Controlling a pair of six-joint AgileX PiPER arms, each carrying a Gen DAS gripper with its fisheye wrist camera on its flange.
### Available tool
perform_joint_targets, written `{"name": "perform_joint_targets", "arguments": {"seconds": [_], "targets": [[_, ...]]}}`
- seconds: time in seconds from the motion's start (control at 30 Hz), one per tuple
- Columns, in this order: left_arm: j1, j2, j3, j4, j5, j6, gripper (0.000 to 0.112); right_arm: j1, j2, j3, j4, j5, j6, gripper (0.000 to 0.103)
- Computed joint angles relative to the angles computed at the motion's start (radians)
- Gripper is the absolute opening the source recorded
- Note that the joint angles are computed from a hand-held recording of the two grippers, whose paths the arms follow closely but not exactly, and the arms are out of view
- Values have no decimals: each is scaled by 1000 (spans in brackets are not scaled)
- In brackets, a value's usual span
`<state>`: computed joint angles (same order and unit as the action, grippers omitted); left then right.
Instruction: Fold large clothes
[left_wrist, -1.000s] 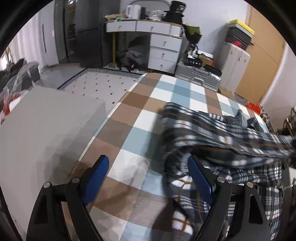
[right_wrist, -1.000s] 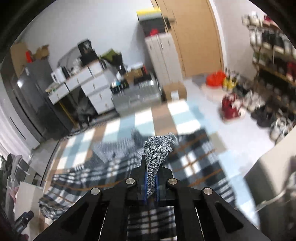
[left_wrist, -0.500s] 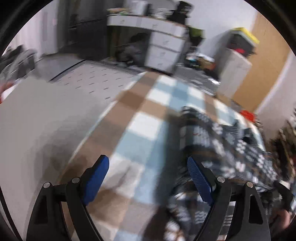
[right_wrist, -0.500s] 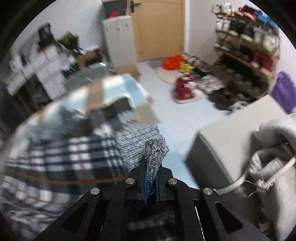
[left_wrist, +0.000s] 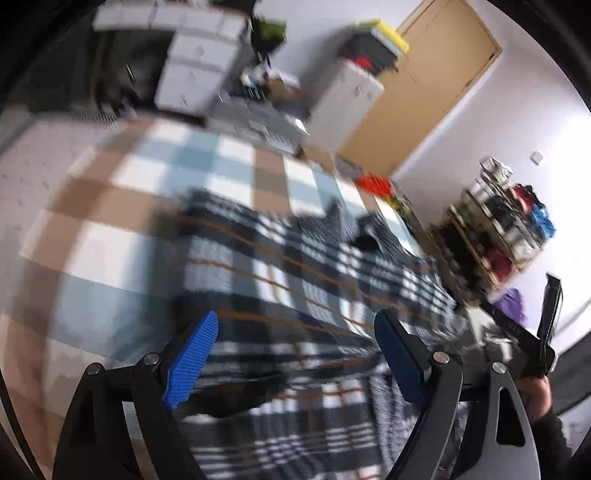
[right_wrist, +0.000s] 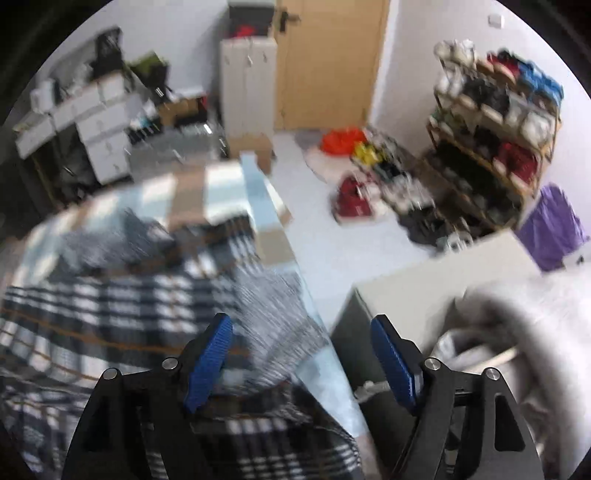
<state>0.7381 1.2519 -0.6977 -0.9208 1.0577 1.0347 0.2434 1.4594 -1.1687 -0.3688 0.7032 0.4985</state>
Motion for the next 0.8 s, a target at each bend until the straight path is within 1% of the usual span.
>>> {"name": "perform_joint_targets", "arguments": {"seconds": [0.03,0.07,0.13,0.17,0.23,0.27,0.3,0.37,0.4,0.43,0.47,0.5,0.57,0.6,0.63,0.7,0.73,0.77,0.8], "targets": [[-47,4,5,34,-58,-40,84,15,3,-26,41,-2,-61,95],[-79,2,25,46,-112,-50,84,45,22,-59,57,6,-101,99],[-141,26,51,80,-208,-78,83,110,60,-102,21,29,-109,99],[-179,39,60,112,-263,-105,83,122,102,-139,37,38,-147,99],[-209,5,92,118,-311,-97,83,152,202,-207,89,69,-230,99],[-255,-11,101,169,-347,-138,83,169,257,-239,79,90,-235,99],[-299,-27,101,244,-367,-207,83,169,308,-264,82,99,-259,99],[-396,-46,108,373,-428,-327,83,173,368,-271,69,118,-258,99],[-410,-54,117,397,-445,-344,83,162,414,-290,108,144,-291,99],[-415,-63,129,412,-460,-341,83,136,428,-279,164,135,-332,98],[-419,-68,132,431,-463,-349,83,114,401,-247,200,103,-334,103],[-427,-72,132,446,-466,-357,84,96,413,-253,228,112,-352,103],[-383,-75,117,424,-432,-320,84,84,414,-290,246,162,-382,103],[-352,-84,110,398,-403,-300,84,85,405,-304,230,173,-379,102],[-323,-101,105,370,-366,-292,84,80,372,-293,226,143,-379,99],[-239,-99,82,270,-260,-203,84,52,314,-261,277,74,-418,101],[-193,-73,69,206,-190,-134,84,40,318,-270,318,78,-453,101],[-172,-46,62,177,-160,-104,84,36,343,-294,333,121,-479,101],[-178,-26,59,177,-170,-105,84,44,377,-316,308,168,-475,101]]}}
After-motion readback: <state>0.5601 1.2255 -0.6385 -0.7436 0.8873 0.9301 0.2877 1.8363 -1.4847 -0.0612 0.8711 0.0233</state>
